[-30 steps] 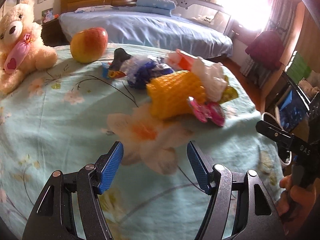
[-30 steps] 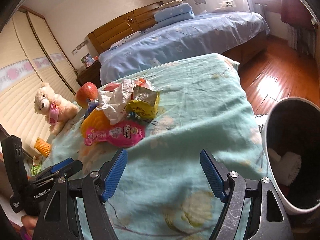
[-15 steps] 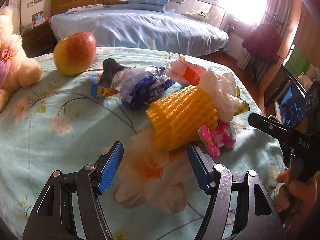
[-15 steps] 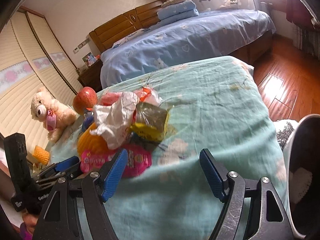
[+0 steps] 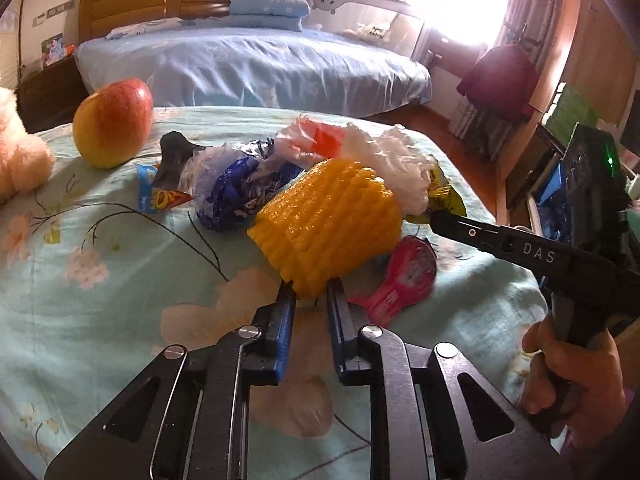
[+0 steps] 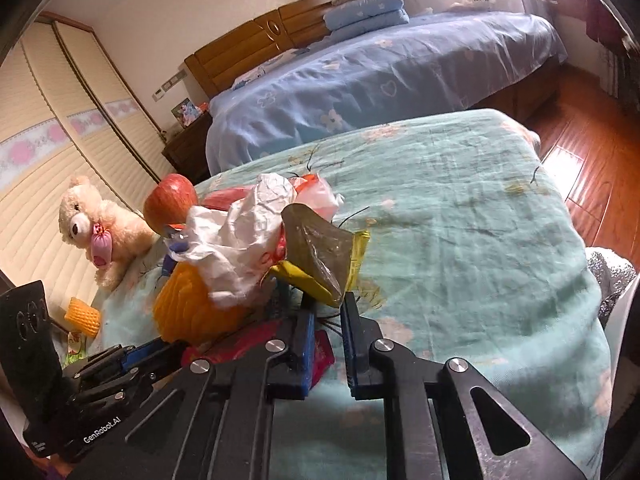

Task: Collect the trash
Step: 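Grasp the yellow-green wrapper with the right tool while the left tool grasps the yellow foam net, then carry the wrapper and yellow foam net over the bin and release both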

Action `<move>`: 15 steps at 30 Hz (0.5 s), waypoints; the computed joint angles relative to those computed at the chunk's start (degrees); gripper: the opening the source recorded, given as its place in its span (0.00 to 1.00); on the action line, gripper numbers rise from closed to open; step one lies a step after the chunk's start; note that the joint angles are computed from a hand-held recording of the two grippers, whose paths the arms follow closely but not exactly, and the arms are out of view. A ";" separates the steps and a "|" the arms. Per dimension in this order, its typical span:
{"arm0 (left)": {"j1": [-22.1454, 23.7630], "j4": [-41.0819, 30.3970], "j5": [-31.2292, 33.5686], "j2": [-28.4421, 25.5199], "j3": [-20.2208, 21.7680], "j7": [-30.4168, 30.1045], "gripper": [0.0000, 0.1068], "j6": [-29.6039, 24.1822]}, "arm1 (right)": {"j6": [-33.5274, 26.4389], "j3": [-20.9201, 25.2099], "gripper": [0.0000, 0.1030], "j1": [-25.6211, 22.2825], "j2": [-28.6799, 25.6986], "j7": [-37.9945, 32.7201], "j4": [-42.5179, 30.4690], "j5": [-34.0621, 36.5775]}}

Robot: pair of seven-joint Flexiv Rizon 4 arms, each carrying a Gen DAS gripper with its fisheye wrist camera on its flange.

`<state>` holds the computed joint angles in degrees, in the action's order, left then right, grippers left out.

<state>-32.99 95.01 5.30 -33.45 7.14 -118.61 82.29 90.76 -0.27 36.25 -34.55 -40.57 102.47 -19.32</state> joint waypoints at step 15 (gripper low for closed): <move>-4.80 4.63 1.05 2.92 1.84 -5.38 0.12 3.84 | 6.68 -16.40 0.08 14.25 8.41 4.05 14.28 1.81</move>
